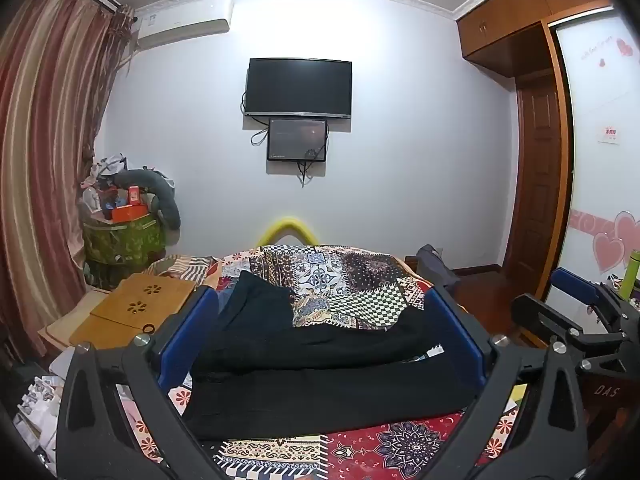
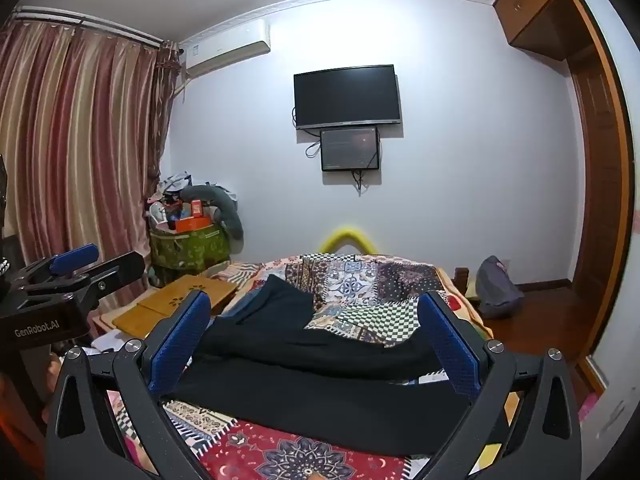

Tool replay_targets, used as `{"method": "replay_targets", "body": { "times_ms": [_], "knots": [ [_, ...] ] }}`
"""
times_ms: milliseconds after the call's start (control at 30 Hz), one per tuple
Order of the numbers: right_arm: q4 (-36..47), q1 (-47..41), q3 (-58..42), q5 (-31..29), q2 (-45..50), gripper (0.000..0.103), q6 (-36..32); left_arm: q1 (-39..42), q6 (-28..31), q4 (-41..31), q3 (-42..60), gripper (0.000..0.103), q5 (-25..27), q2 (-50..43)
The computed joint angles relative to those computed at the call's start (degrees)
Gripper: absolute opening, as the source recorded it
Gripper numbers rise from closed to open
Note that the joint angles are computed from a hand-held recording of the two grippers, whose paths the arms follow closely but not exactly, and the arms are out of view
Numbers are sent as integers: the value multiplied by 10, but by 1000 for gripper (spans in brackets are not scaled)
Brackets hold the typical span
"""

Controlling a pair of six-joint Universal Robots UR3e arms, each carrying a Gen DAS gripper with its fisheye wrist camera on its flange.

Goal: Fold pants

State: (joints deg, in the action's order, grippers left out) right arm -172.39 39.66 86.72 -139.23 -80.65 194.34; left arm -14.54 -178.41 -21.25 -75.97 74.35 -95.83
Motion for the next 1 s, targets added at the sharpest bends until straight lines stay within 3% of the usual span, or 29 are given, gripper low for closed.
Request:
{"method": "replay_targets", "body": {
  "times_ms": [1000],
  "knots": [
    [-5,-8,6,2,-1,103,4,10,1,-7,12,103,-14,-18]
  ]
}}
